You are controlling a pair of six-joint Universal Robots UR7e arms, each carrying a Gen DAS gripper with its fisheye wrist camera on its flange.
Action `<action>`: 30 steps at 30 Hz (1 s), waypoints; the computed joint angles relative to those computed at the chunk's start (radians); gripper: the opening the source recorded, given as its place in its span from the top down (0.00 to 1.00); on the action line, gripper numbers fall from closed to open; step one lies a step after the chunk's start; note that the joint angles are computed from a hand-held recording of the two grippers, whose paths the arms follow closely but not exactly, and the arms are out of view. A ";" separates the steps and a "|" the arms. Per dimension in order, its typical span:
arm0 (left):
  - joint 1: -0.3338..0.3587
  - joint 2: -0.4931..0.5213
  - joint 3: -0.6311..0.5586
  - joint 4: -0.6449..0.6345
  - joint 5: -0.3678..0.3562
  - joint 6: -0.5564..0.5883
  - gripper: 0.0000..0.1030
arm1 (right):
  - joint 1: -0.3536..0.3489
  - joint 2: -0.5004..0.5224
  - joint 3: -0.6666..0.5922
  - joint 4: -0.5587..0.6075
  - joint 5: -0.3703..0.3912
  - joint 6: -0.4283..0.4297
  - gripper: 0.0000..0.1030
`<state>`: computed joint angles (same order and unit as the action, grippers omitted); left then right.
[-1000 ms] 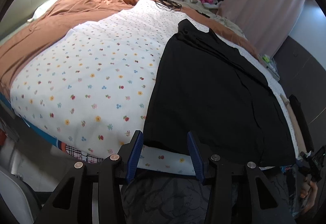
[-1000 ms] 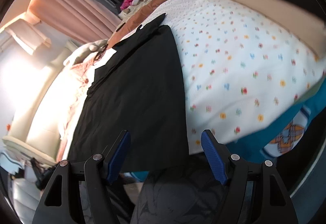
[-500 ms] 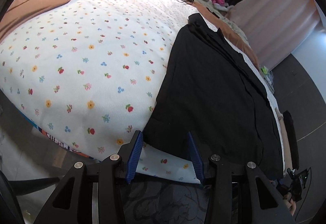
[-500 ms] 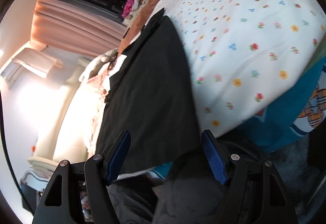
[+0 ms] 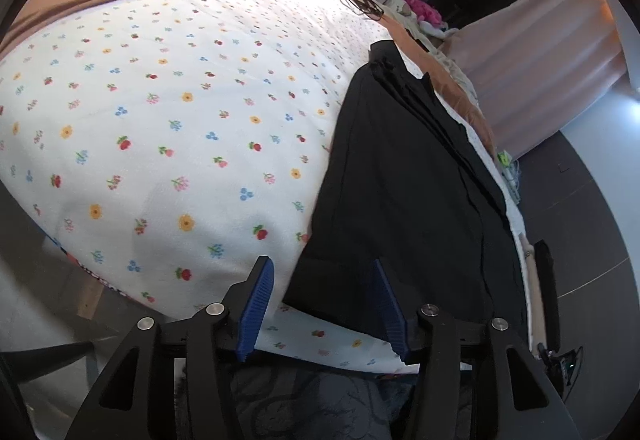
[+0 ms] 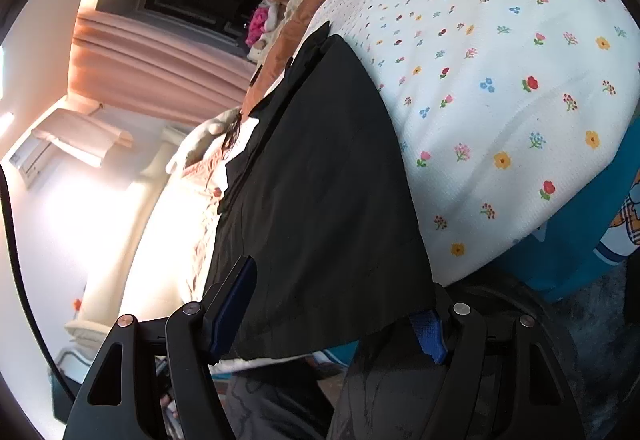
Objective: Fold large clothes
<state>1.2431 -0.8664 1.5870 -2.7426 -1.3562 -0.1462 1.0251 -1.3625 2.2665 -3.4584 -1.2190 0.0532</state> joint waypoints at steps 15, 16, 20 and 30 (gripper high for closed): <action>0.011 0.025 -0.011 -0.029 -0.124 -0.063 0.49 | 0.029 0.033 -0.023 -0.028 -0.027 0.003 0.29; 0.016 0.028 -0.006 -0.046 -0.132 -0.070 0.49 | 0.032 0.035 -0.024 -0.038 -0.033 0.006 0.29; 0.021 0.033 0.003 -0.093 -0.150 -0.100 0.49 | 0.035 0.043 -0.025 -0.075 -0.066 0.010 0.29; 0.032 0.101 -0.057 -0.159 -0.190 -0.183 0.49 | 0.048 0.074 -0.071 -0.122 -0.096 0.054 0.37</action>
<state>1.2748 -0.7655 1.5296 -2.9012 -1.5459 -0.3293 1.0731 -1.2884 2.1956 -3.5808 -1.3149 0.1075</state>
